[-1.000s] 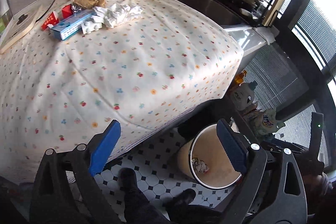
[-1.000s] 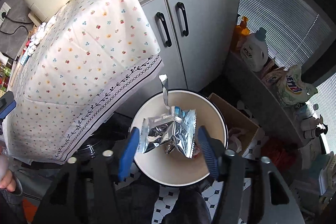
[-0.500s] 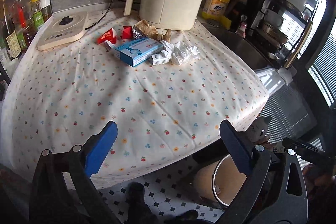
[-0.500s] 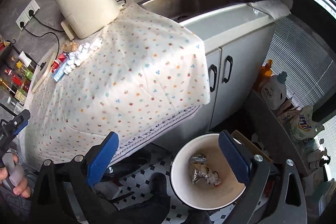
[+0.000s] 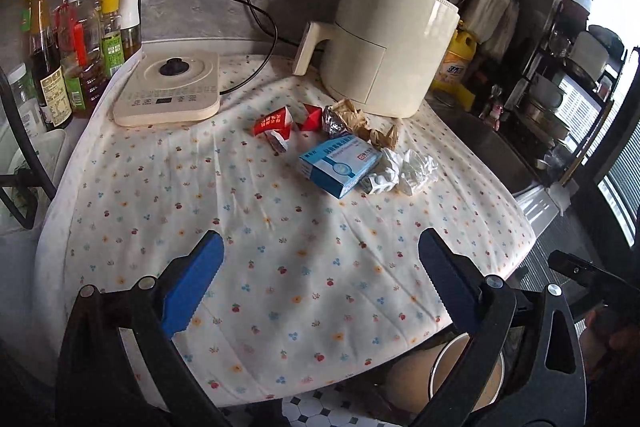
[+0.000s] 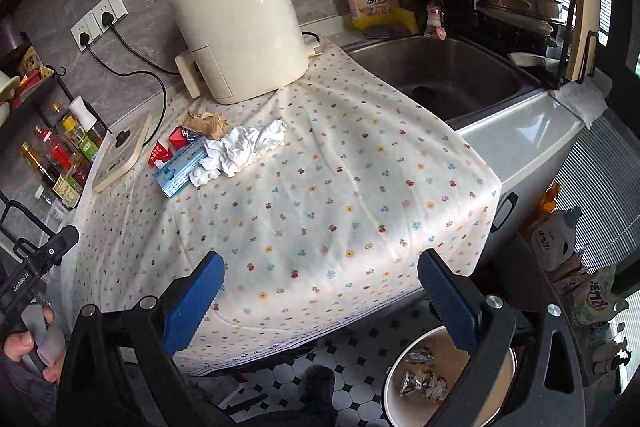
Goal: Collect trash
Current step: 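Move both grippers back toward the remaining trash on the counter, then grasp the red wrapper with the left gripper while the right gripper grasps brown paper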
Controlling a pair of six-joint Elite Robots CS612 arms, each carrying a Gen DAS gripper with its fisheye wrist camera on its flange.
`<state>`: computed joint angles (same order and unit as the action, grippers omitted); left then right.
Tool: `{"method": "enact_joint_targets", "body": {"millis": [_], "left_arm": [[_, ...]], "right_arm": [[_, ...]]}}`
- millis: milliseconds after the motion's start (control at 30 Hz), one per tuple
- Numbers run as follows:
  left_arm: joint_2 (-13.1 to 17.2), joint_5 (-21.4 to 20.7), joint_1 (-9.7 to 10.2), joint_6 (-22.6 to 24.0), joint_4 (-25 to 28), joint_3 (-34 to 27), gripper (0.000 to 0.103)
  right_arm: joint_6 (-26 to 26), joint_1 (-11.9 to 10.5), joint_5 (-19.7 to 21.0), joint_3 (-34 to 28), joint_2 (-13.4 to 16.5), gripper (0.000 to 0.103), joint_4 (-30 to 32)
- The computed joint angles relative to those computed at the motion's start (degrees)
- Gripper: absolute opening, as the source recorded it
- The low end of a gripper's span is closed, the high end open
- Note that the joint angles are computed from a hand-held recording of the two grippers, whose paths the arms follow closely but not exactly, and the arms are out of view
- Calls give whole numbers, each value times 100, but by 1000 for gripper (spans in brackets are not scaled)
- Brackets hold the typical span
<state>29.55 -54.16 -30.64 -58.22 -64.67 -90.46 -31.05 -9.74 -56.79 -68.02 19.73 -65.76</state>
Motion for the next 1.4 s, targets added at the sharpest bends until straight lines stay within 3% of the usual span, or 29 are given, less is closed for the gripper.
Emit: {"method": "enact_joint_targets", "body": {"millis": [333,667,767,1067,1400], "left_arm": [[147,-183,415,841,-884,-50,97],[50,-813,859,1602,-1484,363,97],[18,-963,963,1696,-1637,502,96],[-41,-1506,1234,1847,-2045,912,82],[-70,-2071,1500,1892,-2270,1348,72]], "right_arm": [[623,349,128,62,-10,94,-634],[896,636,20,289,-94,76,-950],[982,699,-43,440,-151,70,-1008],[1156,891,-330,907,-321,65,-1314],[997,1143,-701,1695,-614,54,-1550]]}}
